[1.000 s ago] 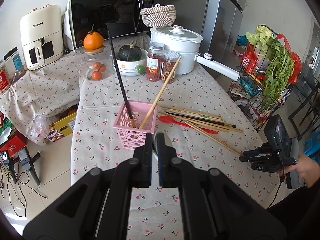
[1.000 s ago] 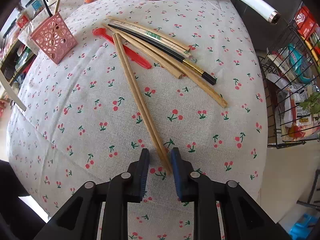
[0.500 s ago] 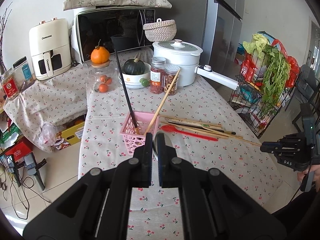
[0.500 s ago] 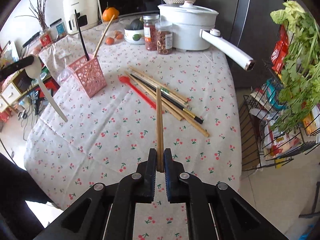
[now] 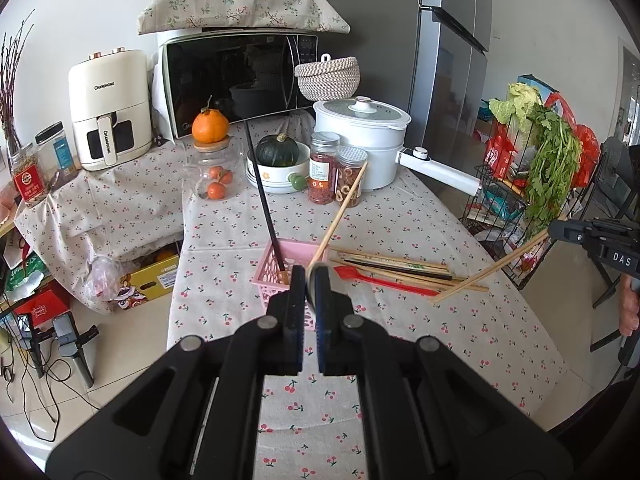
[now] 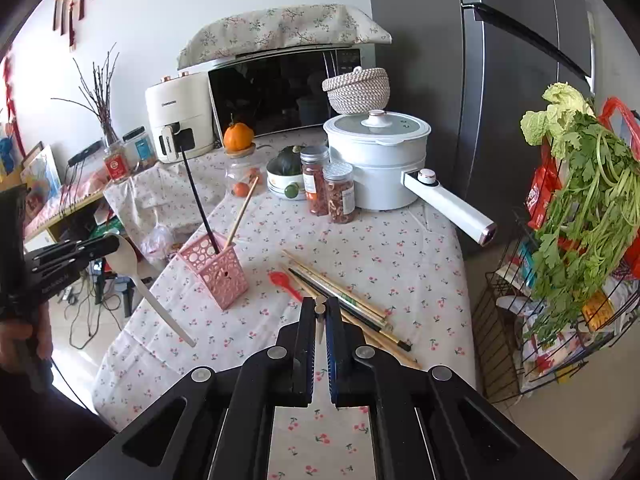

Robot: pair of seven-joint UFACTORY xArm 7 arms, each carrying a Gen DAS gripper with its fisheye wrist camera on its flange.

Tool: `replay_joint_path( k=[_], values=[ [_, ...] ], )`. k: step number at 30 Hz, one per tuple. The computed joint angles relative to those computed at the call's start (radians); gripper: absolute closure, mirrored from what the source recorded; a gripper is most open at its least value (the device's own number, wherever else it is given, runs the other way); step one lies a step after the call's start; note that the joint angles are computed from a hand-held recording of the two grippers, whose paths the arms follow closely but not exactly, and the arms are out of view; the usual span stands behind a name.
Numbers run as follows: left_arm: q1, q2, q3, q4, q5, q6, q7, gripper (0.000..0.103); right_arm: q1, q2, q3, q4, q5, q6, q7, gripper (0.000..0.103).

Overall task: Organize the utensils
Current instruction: 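Carry the wooden chopstick and white spoon toward the pink basket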

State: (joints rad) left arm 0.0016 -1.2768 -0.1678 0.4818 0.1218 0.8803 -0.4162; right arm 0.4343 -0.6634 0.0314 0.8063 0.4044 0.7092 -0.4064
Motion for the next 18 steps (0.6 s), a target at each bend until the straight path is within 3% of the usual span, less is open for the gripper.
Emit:
replay_joint_path(
  k=[7, 18],
  values=[
    [0.037, -0.017, -0.002, 0.036, 0.049, -0.052, 0.022, 0.098, 0.038, 0.025, 0.011, 0.055, 0.041, -0.026, 0.014, 0.098],
    [0.216, 0.033, -0.015, 0.047, 0.175, -0.193, 0.047, 0.098, 0.139, 0.089, 0.009, 0.182, 0.149, -0.079, -0.019, 0.098]
  ],
)
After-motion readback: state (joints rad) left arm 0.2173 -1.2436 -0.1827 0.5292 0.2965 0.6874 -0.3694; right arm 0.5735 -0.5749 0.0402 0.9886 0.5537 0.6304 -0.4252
